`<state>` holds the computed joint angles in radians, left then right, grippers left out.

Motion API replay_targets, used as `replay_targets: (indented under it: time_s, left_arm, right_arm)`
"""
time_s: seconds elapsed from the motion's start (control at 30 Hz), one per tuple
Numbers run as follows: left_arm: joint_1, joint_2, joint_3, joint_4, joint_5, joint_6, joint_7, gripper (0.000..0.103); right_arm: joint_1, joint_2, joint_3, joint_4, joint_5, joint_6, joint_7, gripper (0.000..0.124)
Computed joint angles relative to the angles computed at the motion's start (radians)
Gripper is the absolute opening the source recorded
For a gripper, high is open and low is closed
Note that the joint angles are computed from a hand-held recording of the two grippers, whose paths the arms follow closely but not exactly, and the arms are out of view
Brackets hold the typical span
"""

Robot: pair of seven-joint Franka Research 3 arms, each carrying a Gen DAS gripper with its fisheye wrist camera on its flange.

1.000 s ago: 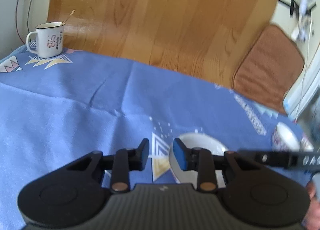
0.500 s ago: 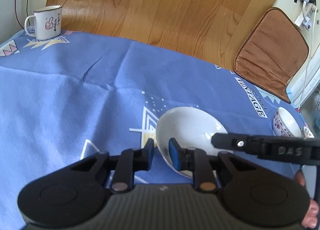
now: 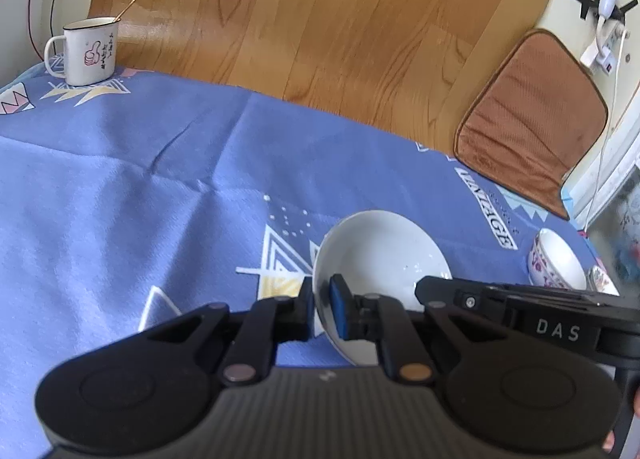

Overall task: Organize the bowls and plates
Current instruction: 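Carry the floral-rimmed bowl toward the bowl stack by the window, then lower the bowl onto the bowl stack and open the right gripper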

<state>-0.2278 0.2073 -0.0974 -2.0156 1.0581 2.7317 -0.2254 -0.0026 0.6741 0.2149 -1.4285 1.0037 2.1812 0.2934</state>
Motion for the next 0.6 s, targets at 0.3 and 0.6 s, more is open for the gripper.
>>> replay_targets:
  time_s: [0.3,0.6]
  left_arm:
    - [-0.018,0.056,0.002,0.118,0.0,-0.009,0.089,0.01]
    - [-0.037,0.31,-0.02,0.48,-0.189,0.062,0.426,0.01]
  right_arm:
    - [-0.038,-0.017,0.016,-0.018,0.083,0.042,-0.052,0.008]
    - [-0.096,0.009,0.016,0.034,0.249,0.18,-0.123,0.008]
